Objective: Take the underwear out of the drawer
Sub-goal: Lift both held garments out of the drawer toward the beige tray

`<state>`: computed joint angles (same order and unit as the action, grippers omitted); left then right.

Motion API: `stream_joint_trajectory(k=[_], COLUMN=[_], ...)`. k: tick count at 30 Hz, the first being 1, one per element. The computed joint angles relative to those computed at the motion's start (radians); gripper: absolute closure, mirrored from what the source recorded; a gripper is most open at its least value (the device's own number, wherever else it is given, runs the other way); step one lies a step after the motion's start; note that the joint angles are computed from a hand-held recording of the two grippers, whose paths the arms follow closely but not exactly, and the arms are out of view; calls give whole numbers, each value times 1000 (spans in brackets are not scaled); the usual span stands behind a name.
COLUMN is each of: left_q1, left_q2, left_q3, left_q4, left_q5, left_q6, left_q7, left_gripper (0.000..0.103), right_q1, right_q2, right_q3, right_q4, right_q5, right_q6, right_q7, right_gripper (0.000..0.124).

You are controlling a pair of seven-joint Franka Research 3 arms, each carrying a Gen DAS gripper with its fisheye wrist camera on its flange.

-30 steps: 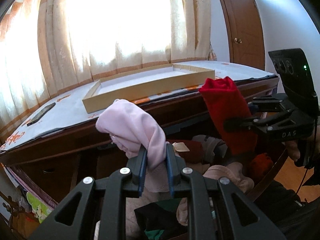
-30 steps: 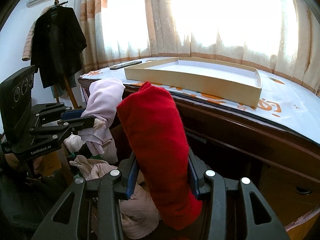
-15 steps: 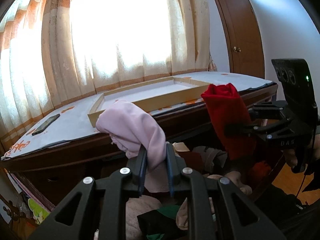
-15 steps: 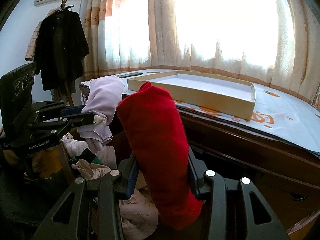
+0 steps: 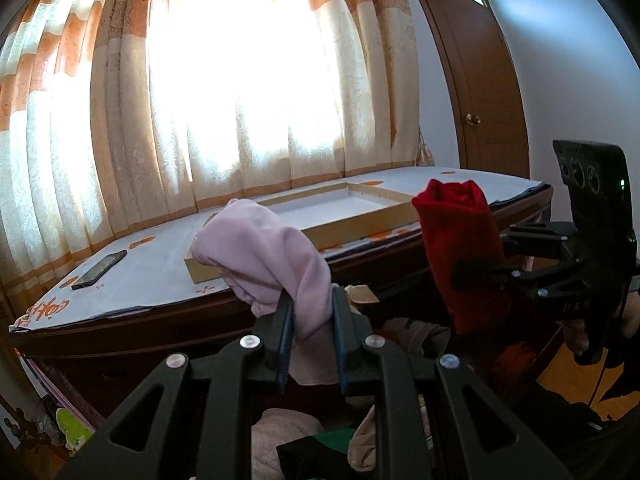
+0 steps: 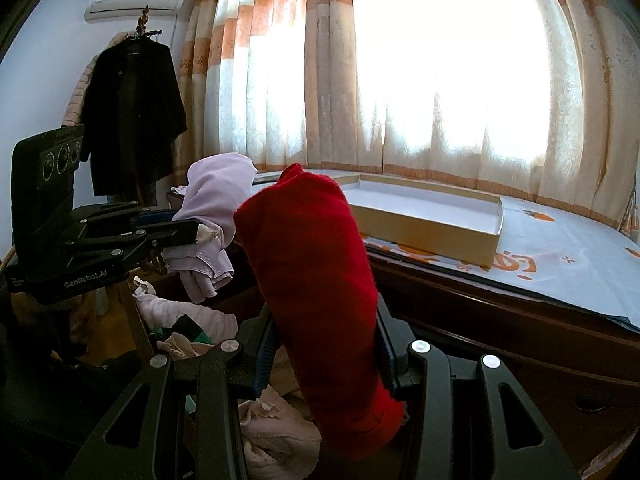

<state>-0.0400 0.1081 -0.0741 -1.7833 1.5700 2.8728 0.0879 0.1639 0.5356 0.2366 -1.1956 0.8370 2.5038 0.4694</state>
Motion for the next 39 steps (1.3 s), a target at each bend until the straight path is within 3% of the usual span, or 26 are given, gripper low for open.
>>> stream_joint_trajectory(k=[8, 26, 39], left_q1=[1, 5, 7], left_q2=[-5, 11, 60], left_q3=[-2, -3, 17], left_q4=[9, 63, 136], left_q5=[69, 119, -9], left_q6=[-2, 35, 120], left_q7=[-64, -63, 77], left_gripper=[87, 87, 87], right_q1=[-33, -22, -3], right_q2=[-11, -4, 49], right_q3=[26, 12, 5], right_q4=[-21, 7, 130], right_q5=[102, 96, 33], right_q6=[18, 1, -51], right_q7=[-55, 4, 100], right_gripper=[79, 79, 79])
